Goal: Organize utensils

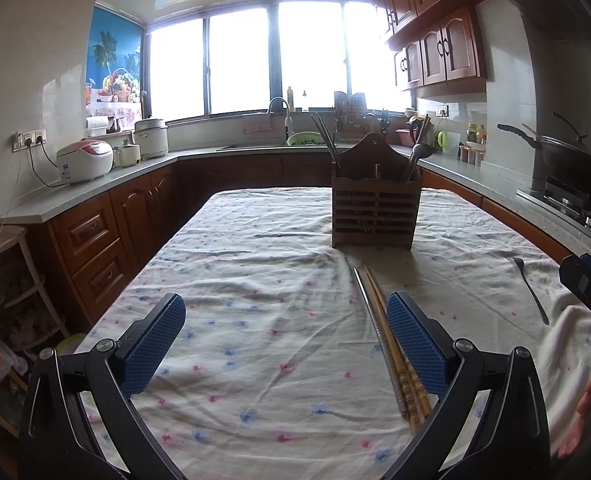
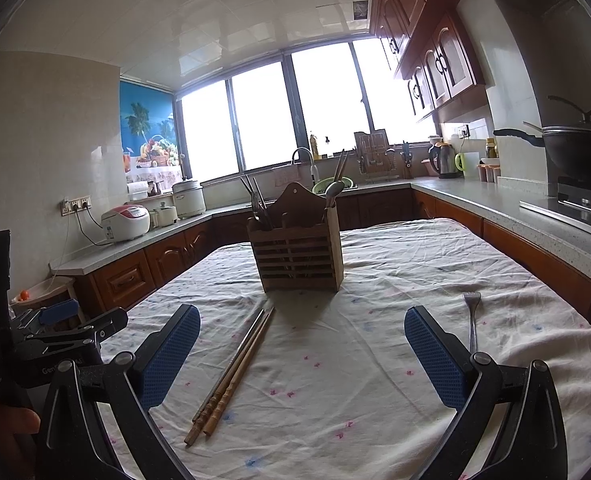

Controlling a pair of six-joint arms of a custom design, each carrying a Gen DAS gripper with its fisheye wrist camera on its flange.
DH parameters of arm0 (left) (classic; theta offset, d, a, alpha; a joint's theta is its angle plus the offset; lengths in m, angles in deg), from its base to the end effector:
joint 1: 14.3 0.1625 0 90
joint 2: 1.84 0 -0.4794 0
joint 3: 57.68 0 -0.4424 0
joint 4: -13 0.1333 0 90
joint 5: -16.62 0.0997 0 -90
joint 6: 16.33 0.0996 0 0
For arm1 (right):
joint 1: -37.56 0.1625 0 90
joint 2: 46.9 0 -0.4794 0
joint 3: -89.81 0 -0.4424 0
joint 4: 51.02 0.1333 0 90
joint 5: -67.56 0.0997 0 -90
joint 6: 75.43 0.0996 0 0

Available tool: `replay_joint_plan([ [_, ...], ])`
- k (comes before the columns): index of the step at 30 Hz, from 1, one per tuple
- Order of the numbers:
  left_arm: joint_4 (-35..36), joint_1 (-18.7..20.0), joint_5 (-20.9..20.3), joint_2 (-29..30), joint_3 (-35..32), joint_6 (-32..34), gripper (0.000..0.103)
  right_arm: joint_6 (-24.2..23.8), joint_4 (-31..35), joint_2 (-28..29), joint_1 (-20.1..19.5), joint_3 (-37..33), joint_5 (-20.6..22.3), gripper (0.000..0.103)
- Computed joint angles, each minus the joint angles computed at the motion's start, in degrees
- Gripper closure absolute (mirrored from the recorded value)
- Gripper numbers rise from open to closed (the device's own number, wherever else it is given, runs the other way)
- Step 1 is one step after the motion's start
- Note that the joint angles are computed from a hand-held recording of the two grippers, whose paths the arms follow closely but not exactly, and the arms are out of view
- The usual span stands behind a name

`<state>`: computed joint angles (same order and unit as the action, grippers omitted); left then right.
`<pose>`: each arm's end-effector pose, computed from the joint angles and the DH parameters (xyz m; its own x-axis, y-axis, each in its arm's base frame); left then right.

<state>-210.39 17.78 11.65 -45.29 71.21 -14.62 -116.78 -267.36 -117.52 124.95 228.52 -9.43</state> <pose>-0.2632 -0.4394 0.1194 -0.6556 -0.3087 -0.6891 0.5873 0.3651 -0.7223 0.1347 -0.4658 0.2380 -0.7530 -0.4575 0.4729 -0.6308 0.2976 -0.7166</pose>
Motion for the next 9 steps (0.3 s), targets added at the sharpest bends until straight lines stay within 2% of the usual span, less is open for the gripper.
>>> replay_joint_plan([
  [4, 4.39, 0.30, -1.24, -1.60, 0.92, -4.51, 0.000, 0.53, 0.89, -0.05, 0.25, -0.46, -0.50, 0.000],
  [9, 6.36, 0.71, -2.47, -2.77, 1.08, -6.40, 0.000, 1.16, 2.28, -0.03, 0.45, -1.24, -1.45, 0.000],
])
